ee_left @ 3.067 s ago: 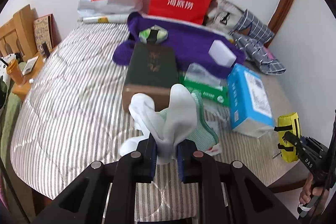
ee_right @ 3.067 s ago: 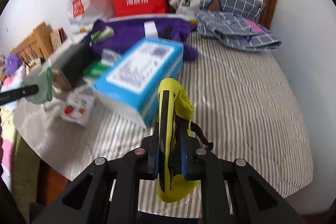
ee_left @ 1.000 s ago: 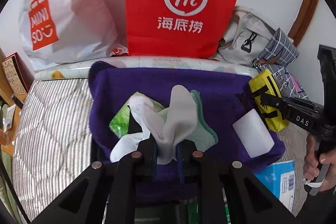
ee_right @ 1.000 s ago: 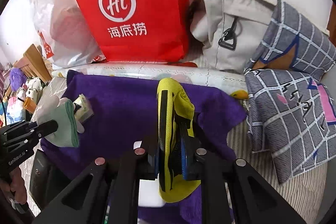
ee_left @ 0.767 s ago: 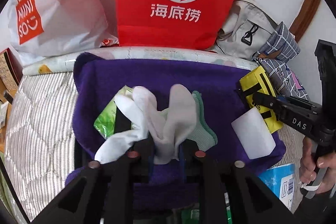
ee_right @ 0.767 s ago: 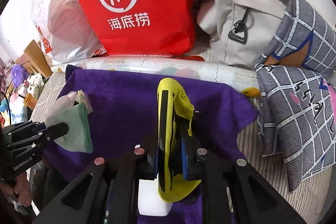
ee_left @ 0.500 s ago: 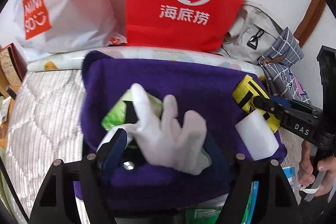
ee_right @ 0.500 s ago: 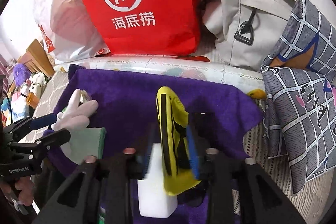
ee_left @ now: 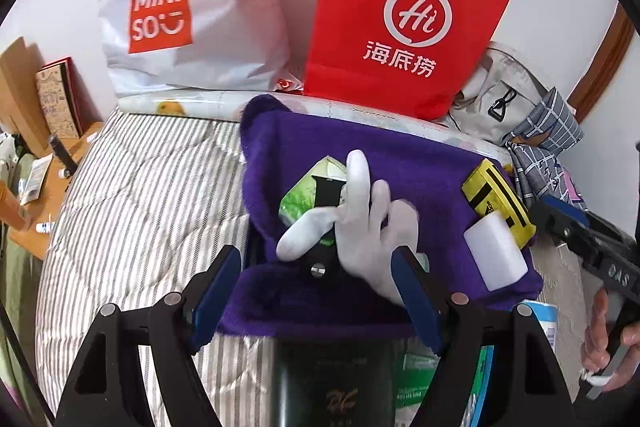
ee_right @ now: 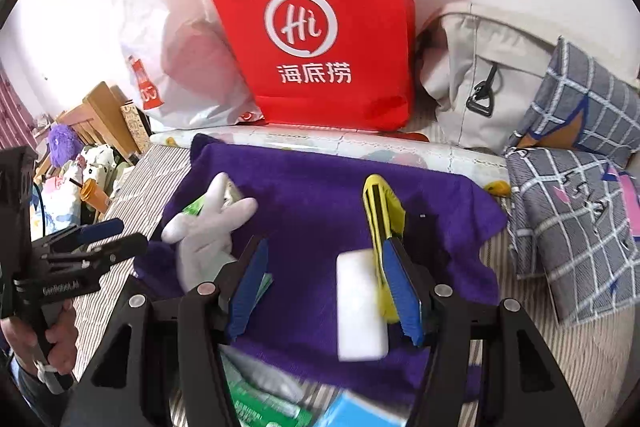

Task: Organize soft objects
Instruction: 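Open both grippers to drop the gloves and yellow pouch on the towel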

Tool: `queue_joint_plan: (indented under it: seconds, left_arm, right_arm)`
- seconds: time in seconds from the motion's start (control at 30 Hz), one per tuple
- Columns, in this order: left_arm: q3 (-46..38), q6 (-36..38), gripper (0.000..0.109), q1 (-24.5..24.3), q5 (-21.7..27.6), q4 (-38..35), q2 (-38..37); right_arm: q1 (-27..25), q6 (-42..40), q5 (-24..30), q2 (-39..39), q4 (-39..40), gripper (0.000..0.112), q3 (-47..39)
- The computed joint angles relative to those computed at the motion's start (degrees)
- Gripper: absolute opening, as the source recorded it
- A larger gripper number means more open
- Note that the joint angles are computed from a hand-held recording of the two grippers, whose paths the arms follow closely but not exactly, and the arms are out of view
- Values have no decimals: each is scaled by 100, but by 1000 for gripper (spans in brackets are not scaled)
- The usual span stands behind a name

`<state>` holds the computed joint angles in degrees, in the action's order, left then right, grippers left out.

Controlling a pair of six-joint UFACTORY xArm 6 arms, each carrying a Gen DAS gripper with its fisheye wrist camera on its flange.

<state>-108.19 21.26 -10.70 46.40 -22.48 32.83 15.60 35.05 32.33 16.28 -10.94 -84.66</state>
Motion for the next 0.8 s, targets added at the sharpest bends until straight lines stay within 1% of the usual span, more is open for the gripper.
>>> queue_joint_plan:
  seconds: [0.07, 0.2, 0.27, 0.4, 0.57, 0.73, 0.77, 0.8]
  left_arm:
    - [289, 108, 76, 40, -119, -80, -216]
    - [819, 290, 76, 100, -351, -129, -595]
    - [1005, 431, 76, 165, -361, -308, -730]
    - [1377, 650, 76, 264, -458, -510, -971]
    - [1799, 944, 76, 372, -747, -618, -1221]
    - [1778, 1216, 76, 474, -674, -895, -1151]
    - [1779, 1234, 76, 484, -670, -897, -1135]
    - [1782, 1245, 76, 490, -674, -892, -1118]
  right_arm:
    - [111, 219, -30, -208, -184, 59, 224]
    - [365, 253, -34, -513, -121, 59, 608]
    - [509, 141, 0, -526, 98, 59, 693]
    - [748, 63, 229, -403, 266, 50, 699]
    - [946, 80, 652, -79, 324, 50, 404]
    - [999, 124, 1195, 399, 235, 50, -160]
    - [998, 119, 1341, 508, 234, 50, -304]
    - [1005, 128, 1593, 672, 226, 50, -525]
